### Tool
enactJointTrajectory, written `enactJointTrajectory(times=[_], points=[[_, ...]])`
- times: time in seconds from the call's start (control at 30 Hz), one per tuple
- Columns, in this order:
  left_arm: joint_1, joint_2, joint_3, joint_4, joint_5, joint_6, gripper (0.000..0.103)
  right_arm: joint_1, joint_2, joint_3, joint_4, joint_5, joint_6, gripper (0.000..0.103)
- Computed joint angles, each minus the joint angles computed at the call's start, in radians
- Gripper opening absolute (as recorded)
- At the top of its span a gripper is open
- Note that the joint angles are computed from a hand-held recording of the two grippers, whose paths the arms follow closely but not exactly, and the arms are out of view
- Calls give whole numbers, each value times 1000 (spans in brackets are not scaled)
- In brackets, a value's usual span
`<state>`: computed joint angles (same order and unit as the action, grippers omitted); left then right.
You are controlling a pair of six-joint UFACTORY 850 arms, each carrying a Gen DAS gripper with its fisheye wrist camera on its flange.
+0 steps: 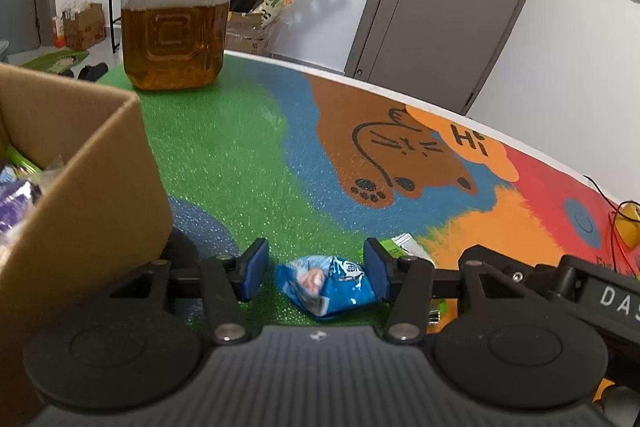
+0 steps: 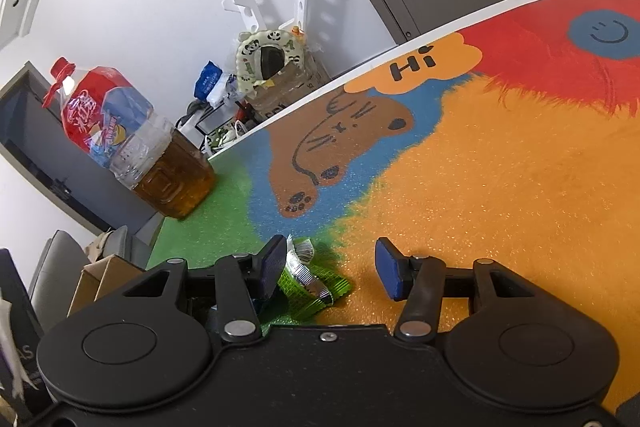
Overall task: Organize snacks
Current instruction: 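Grasp the blue candy with the left tool while the right grasps the green pack, then carry the blue candy and green pack over the box with both tools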
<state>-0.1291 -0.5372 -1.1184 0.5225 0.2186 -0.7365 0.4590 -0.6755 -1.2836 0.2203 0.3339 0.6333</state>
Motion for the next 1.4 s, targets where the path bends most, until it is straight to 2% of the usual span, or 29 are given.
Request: enactJointTrajectory(times=[0.07, 0.13, 0.33, 0.4, 0.47, 0.53, 0.63, 0.7, 0.77, 0.8, 1.1, 1.4], points=[[2, -9, -9, 65, -2, -68, 48, 0, -6, -10, -2, -8, -3, 51], [1, -8, -6, 37, 2, -36, 46, 1, -12, -19, 4, -14, -13, 51], [20, -1, 3, 163, 26, -185, 34, 6, -37, -56, -14, -44, -3, 51], [27, 6, 10, 192, 32, -226, 20, 8, -45, -69, -23, -57, 3, 51], [35, 11, 13, 231, 40, -279, 20, 10, -51, -79, -24, -66, 0, 51], [36, 19, 21, 173, 44, -215, 20, 13, -56, -89, -11, -75, -15, 51], [43, 16, 20, 282, 52, -333, 20, 17, -69, -111, -17, -94, -14, 51], [44, 19, 27, 282, 54, -338, 20, 20, -77, -125, 19, -107, -53, 50], [47, 23, 31, 304, 62, -354, 20, 24, -84, -136, 87, -117, -138, 41], [48, 25, 34, 306, 67, -356, 20, 25, -87, -142, 95, -130, -152, 31], [57, 64, 81, 325, 95, -376, 20, 44, -20, -36, 264, -60, -285, 25], [79, 205, 210, 294, 172, -320, 20, 96, 107, 97, 406, 58, -399, 24]])
